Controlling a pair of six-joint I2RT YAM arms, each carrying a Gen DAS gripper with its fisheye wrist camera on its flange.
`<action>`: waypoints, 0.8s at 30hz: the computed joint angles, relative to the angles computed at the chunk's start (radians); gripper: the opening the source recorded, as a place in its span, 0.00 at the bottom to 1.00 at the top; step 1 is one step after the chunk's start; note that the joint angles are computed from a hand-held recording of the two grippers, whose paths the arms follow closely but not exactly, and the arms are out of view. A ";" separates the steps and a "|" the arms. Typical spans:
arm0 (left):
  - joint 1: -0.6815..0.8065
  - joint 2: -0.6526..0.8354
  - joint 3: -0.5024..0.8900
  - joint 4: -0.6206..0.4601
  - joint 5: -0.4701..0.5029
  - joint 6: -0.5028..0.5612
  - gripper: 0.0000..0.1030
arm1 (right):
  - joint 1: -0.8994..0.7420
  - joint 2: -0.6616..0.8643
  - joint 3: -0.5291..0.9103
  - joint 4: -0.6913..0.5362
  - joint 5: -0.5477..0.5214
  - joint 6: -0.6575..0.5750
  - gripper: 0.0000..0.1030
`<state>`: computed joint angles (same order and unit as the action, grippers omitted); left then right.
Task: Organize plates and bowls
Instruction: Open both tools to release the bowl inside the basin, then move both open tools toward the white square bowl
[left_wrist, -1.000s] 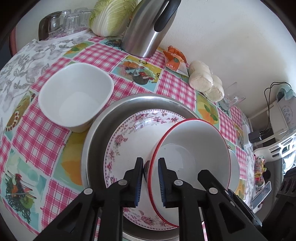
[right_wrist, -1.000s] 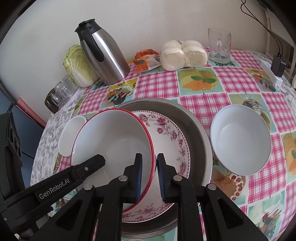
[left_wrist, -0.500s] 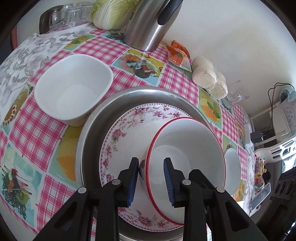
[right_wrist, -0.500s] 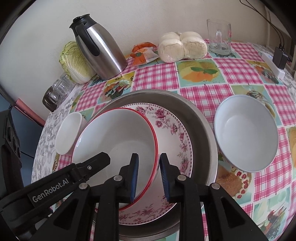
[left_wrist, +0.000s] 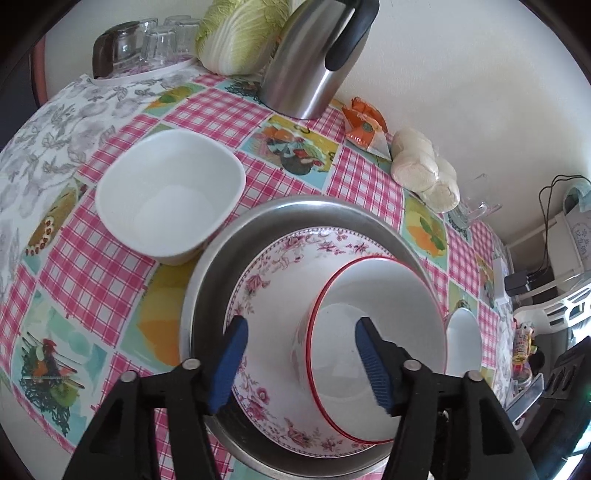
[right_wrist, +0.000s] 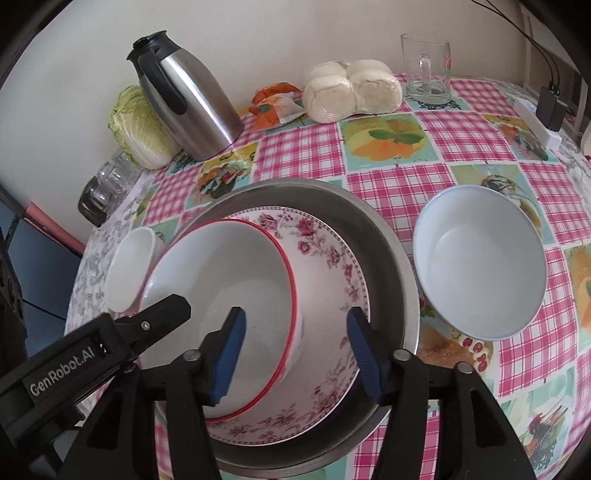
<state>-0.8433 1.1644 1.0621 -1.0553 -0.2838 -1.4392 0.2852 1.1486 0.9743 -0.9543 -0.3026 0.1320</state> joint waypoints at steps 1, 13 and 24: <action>-0.001 -0.004 0.006 -0.006 -0.004 -0.001 0.66 | 0.006 -0.004 0.005 -0.004 0.004 -0.001 0.66; -0.065 0.029 0.181 -0.200 -0.134 -0.010 0.88 | 0.032 -0.058 0.073 -0.053 0.015 -0.006 0.72; -0.100 0.060 0.273 -0.416 -0.236 -0.087 1.00 | -0.066 -0.067 0.115 -0.083 -0.021 -0.028 0.72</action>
<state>-0.9432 1.2246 1.3356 -1.4716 -0.5198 -1.5262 0.2192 1.0818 1.0894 -1.0372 -0.3240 0.1043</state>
